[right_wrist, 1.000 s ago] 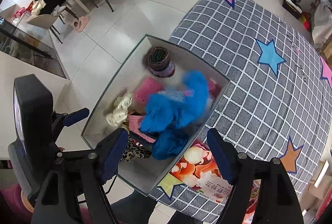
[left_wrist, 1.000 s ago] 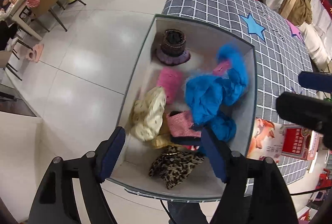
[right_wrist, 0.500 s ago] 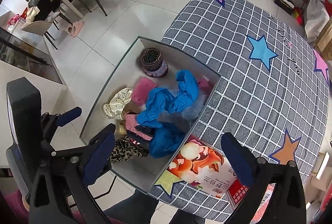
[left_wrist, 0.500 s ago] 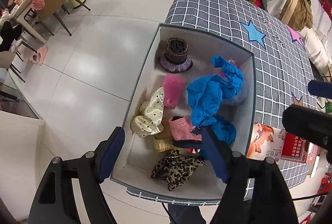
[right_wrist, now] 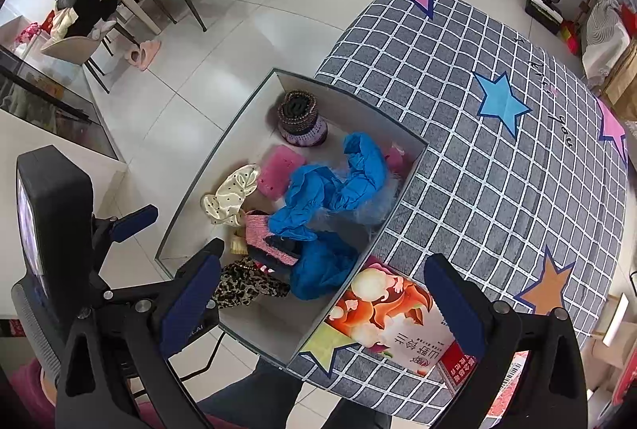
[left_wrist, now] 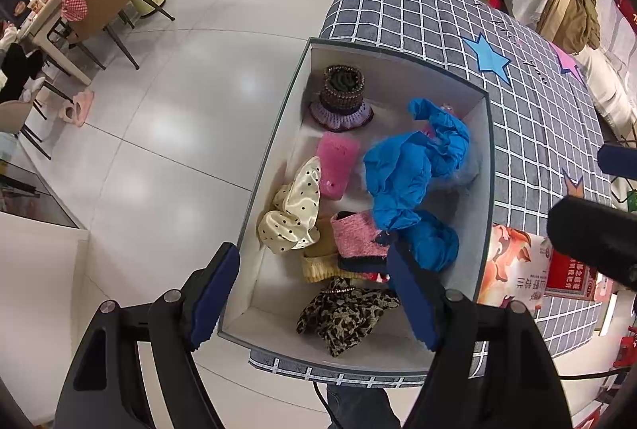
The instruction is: Organize soft objects
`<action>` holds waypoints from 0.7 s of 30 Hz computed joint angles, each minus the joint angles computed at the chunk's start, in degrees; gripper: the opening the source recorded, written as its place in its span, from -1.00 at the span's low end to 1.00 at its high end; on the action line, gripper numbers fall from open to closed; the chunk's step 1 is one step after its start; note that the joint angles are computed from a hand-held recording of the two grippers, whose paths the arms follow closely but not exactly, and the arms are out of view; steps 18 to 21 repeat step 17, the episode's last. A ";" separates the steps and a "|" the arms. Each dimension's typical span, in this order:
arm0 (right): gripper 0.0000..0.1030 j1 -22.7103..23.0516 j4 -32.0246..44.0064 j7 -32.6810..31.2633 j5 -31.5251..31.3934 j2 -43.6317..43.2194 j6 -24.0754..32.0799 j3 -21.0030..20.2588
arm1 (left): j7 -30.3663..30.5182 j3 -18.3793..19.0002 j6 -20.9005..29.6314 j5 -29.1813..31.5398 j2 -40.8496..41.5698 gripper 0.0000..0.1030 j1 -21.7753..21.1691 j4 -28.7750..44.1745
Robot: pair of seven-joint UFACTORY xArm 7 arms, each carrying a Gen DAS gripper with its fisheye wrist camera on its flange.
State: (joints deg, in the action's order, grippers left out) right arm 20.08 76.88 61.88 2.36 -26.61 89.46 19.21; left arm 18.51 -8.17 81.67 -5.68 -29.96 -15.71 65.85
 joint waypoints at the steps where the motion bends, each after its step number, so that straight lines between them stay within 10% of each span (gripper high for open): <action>1: 1.00 0.02 0.05 0.03 -0.02 0.06 0.00 0.05 | 0.07 0.05 0.08 -0.04 -0.07 0.55 -0.04 -0.03; 21: 1.00 0.02 -0.91 0.75 0.39 -0.77 0.25 -0.13 | -0.57 3.17 -2.28 -5.73 -0.97 0.55 -0.16 -0.50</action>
